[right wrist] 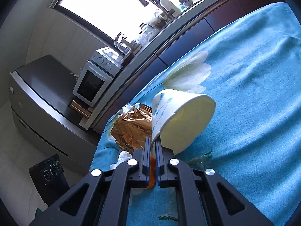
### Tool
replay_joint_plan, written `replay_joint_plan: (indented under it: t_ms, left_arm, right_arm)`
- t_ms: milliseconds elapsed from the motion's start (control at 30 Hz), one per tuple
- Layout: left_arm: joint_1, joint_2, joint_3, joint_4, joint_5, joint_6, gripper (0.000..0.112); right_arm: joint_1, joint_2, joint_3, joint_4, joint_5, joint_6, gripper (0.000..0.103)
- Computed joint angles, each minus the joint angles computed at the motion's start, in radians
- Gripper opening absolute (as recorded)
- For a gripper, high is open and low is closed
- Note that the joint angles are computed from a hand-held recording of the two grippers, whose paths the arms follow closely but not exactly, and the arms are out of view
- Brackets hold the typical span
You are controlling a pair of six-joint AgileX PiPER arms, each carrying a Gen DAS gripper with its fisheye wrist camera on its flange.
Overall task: Collect trash
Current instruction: 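Grasp the white tissue with the left tool while the right tool grasps another paper cup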
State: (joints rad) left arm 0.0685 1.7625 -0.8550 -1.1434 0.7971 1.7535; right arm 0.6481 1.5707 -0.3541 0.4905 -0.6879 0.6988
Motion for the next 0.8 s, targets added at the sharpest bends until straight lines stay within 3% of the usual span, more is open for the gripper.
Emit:
replay_joint_plan:
  t_ms: [300, 600, 800]
  left_arm:
    - [0.067, -0.037, 0.025, -0.016, 0.058, 0.023, 0.011]
    - [0.188, -0.077, 0.040, -0.003, 0.136, 0.050, 0.010]
    - [0.266, -0.116, 0.056, 0.008, 0.174, 0.066, 0.010]
  right_arm:
    - [0.069, -0.042, -0.018, 0.157, 0.018, -0.178, 0.003]
    - [0.163, -0.092, -0.071, 0.390, 0.048, -0.465, 0.003]
    - [0.192, -0.092, -0.107, 0.428, 0.066, -0.552, 0.003]
